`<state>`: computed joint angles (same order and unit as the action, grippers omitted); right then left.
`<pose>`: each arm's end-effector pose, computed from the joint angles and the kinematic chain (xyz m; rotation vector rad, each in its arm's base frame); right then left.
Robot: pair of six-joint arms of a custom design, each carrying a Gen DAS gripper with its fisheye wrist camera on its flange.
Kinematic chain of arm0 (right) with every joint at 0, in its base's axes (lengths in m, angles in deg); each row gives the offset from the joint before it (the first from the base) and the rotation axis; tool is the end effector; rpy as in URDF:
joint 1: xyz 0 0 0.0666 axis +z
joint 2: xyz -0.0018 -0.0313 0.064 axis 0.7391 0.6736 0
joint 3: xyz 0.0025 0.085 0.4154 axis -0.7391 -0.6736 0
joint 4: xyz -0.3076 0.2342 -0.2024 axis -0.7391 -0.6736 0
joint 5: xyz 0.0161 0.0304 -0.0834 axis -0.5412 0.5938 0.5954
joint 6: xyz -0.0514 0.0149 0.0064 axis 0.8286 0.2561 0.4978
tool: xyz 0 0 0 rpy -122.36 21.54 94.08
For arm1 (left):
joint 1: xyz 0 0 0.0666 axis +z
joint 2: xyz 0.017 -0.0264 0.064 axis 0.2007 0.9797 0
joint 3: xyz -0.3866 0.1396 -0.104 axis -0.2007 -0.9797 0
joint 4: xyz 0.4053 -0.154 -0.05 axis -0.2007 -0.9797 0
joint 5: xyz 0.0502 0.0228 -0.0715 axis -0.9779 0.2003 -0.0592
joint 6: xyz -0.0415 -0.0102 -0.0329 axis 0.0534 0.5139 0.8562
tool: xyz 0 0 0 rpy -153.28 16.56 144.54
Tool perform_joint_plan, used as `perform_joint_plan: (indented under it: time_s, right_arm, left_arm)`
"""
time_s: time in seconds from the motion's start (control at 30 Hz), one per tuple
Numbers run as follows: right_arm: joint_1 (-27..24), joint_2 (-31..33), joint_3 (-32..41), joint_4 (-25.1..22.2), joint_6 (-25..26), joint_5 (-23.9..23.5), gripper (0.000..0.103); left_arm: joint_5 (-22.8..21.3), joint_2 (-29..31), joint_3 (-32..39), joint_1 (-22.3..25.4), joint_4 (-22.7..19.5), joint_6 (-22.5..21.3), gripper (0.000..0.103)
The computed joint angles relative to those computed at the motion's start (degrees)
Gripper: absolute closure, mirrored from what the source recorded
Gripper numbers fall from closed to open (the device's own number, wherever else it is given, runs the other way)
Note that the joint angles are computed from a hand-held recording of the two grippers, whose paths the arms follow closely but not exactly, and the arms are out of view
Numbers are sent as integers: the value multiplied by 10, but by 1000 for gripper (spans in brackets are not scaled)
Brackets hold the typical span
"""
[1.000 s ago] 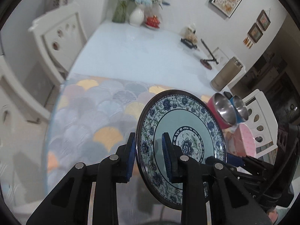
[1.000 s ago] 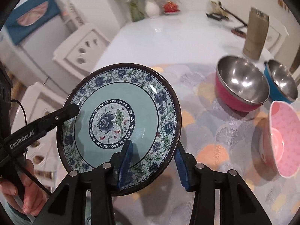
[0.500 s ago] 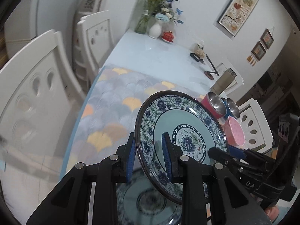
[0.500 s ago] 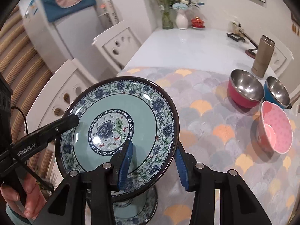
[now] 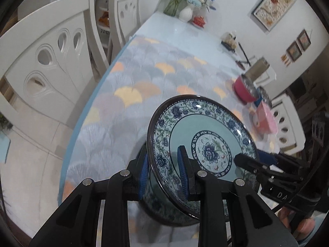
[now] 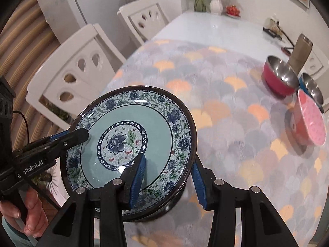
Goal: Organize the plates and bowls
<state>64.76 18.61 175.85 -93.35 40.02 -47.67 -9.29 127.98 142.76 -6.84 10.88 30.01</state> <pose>0.5511 0.1664 0.4860 0.2850 2.6548 0.1643 0.6302 -0.2241 0.4823 0.4825 2.6053 -0.6253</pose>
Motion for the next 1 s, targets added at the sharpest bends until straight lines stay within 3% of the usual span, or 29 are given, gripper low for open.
perform_joint_plan:
  time_s: [0.33, 0.53, 0.8, 1.0]
  right_arm:
    - [2, -7, -44, -23, 0, -29, 60]
    - [1, 5, -43, -42, -2, -43, 60]
    - [1, 20, -32, -57, -4, -41, 59]
    - [6, 27, -26, -56, -11, -44, 59]
  left_arm:
    - [-6, -14, -46, -6, -29, -24, 79]
    - [-45, -10, -50, -17, -40, -45, 79]
    - [-46, -4, -41, -16, -47, -34, 79]
    - [-82, -4, -30, -17, -33, -11, 73]
